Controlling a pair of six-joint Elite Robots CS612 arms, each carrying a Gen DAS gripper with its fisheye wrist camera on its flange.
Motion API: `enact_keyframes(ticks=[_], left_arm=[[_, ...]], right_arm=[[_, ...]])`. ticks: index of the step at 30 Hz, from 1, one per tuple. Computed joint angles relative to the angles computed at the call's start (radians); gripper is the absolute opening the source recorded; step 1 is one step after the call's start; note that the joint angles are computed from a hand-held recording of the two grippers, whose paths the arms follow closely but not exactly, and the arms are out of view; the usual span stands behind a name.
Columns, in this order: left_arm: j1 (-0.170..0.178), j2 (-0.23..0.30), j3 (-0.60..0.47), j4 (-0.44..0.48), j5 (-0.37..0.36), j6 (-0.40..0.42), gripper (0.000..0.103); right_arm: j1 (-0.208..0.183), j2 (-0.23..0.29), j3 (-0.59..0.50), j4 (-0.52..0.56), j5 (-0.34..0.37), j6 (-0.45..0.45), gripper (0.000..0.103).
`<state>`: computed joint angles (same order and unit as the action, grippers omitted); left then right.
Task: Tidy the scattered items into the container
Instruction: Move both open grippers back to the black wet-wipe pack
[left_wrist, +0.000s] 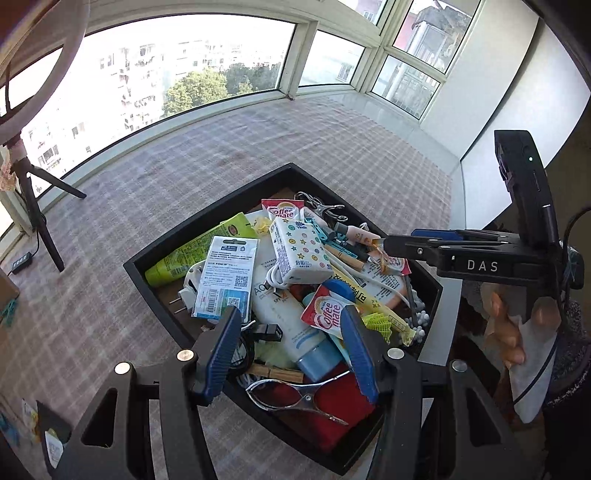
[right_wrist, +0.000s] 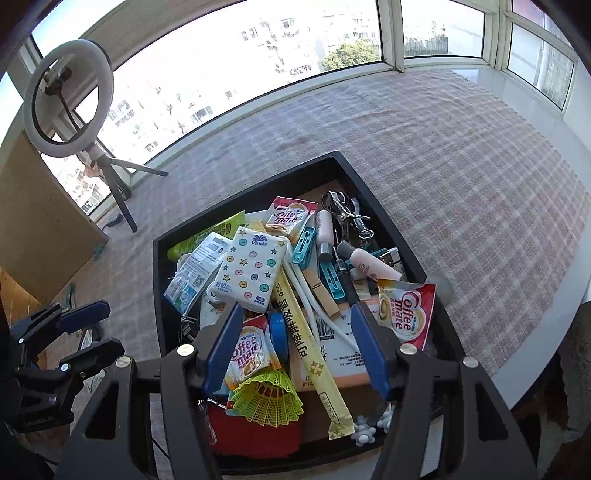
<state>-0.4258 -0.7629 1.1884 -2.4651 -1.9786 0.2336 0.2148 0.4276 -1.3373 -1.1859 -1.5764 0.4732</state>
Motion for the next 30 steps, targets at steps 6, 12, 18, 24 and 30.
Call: enact_keyframes(ticks=[6, 12, 18, 24, 30], left_arm=[[0.046, -0.016, 0.044, -0.043, 0.056, -0.041, 0.054], [0.115, -0.025, 0.085, -0.085, 0.128, -0.119, 0.055], [0.192, -0.032, 0.137, -0.101, 0.216, -0.27, 0.054], [0.246, -0.047, 0.203, -0.13, 0.318, -0.394, 0.055], [0.279, -0.049, 0.232, -0.115, 0.341, -0.506, 0.055]], right_arm=[[0.035, -0.038, 0.1, -0.065, 0.047, -0.092, 0.06], [0.079, -0.093, 0.249, -0.146, 0.123, -0.201, 0.06], [0.132, -0.176, 0.466, -0.243, 0.204, -0.338, 0.06], [0.185, -0.279, 0.722, -0.364, 0.241, -0.474, 0.06], [0.222, -0.428, 1.063, -0.525, 0.252, -0.583, 0.059]])
